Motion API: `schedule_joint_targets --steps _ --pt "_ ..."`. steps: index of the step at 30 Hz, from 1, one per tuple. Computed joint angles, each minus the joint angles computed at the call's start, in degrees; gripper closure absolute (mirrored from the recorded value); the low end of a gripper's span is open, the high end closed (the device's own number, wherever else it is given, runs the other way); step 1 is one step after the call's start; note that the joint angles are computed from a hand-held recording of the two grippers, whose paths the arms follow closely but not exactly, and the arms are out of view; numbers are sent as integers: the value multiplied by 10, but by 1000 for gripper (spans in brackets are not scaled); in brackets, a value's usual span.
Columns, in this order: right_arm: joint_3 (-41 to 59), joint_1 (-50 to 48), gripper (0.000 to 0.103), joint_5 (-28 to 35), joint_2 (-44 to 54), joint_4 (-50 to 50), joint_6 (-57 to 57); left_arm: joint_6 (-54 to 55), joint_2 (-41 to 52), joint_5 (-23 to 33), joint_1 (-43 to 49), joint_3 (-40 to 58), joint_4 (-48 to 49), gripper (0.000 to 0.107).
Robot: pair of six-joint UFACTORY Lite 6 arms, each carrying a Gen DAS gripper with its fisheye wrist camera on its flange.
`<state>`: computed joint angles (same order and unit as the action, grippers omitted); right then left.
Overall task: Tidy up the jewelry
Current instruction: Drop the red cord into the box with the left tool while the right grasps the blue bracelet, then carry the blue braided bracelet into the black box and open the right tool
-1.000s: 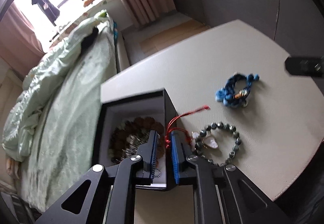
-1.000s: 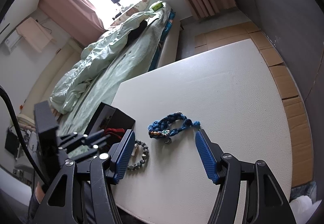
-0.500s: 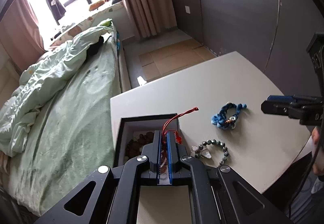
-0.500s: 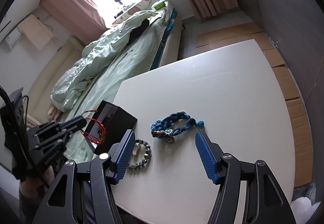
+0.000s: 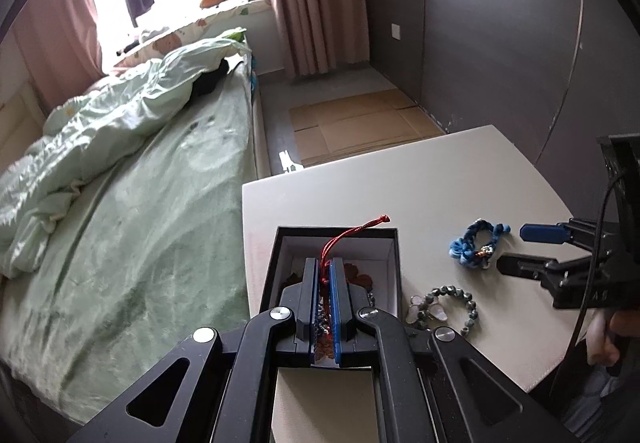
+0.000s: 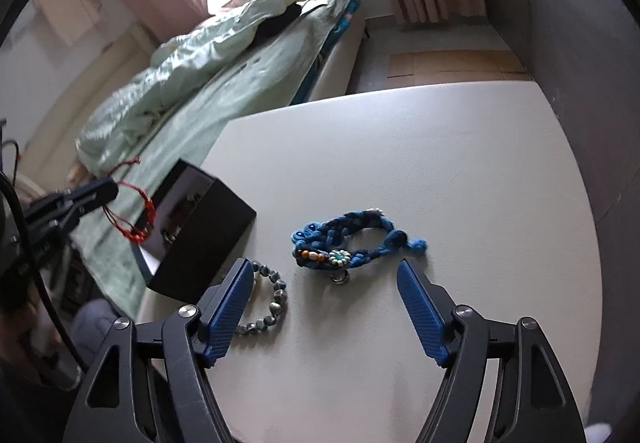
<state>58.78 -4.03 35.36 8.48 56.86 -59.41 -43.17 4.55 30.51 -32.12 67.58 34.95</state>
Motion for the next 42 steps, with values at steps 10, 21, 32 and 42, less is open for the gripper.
schedule_joint_targets --steps 10,21,32,42 --pt "19 59 31 -37 39 -2 -8 185 -17 -109 87 -56 -220 99" --pt "56 115 69 -108 85 -151 142 436 -124 -170 157 -165 -503 42" --pt "78 141 92 -80 28 -205 202 596 -211 -171 196 -252 -667 42" --pt "137 195 92 -36 -21 -234 244 515 -270 -161 212 -290 -592 42"
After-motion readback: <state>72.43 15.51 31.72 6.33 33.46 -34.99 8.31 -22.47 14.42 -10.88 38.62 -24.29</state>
